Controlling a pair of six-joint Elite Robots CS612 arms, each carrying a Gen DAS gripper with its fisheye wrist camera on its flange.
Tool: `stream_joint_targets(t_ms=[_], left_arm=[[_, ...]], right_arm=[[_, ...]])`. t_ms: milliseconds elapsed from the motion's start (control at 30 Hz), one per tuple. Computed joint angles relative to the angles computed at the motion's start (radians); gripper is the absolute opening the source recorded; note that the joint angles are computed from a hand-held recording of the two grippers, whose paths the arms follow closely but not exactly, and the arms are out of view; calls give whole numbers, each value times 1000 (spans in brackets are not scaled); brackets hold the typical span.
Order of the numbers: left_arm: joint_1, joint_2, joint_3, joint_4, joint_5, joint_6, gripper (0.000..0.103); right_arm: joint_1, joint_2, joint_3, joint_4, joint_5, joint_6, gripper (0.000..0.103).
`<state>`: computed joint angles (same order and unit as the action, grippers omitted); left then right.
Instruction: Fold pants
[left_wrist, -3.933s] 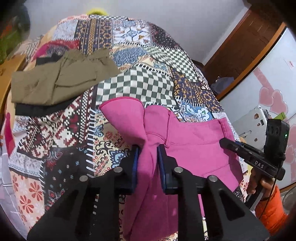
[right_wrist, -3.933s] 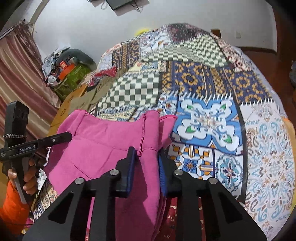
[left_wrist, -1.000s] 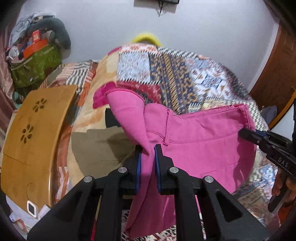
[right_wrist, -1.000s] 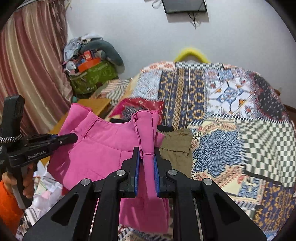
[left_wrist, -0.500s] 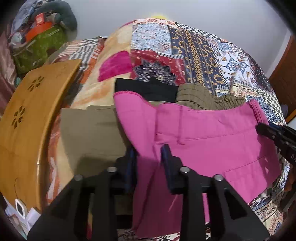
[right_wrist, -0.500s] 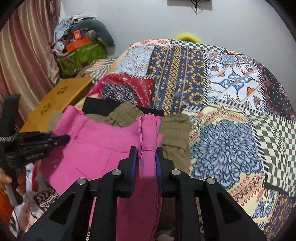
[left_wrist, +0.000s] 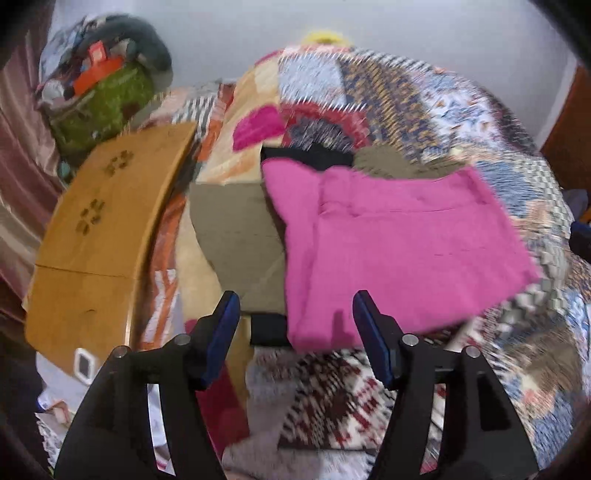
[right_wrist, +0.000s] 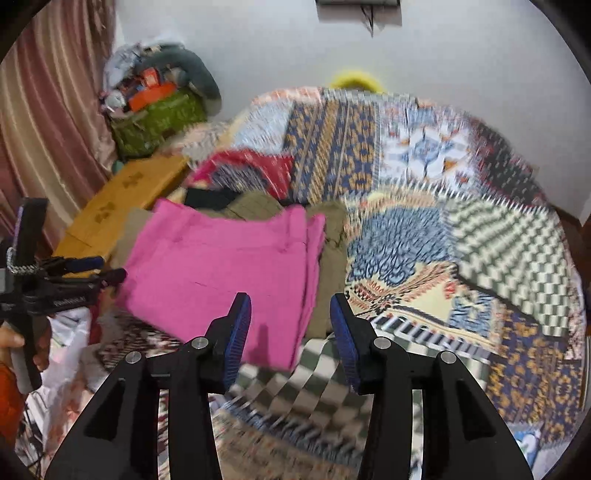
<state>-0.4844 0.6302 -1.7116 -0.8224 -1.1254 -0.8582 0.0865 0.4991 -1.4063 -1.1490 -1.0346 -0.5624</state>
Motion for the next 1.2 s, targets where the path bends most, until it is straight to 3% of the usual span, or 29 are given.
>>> stream_joint_targets(t_ms=[267,500,700,867,1067,1133,1200], left_arm=[[-114,-67,-96,-12,177,17,63],[-249,-113,-169,-69,400,83,63],[-372,-120,-209,-93,613,124,64],[-442,-100,-232,-156,736,167,79],[-484,-82,-249,-175,784,146,99],[-494,-80,-250,-160,804,131,102],[-499,-78,-250,-155,814,126,103]], right_arm=[[-54,0,-155,-33,181,64,41],[-105,5,-284,-97,350,118,41],[-153,33,-399,-157,478,186,41],[-185,61,-461,-245,532,270,41],[-206,87,-495,-357,526,374,63],[-209,94,-501,-374,513,398,82],[-210,101,-512,-400,484,420,88]])
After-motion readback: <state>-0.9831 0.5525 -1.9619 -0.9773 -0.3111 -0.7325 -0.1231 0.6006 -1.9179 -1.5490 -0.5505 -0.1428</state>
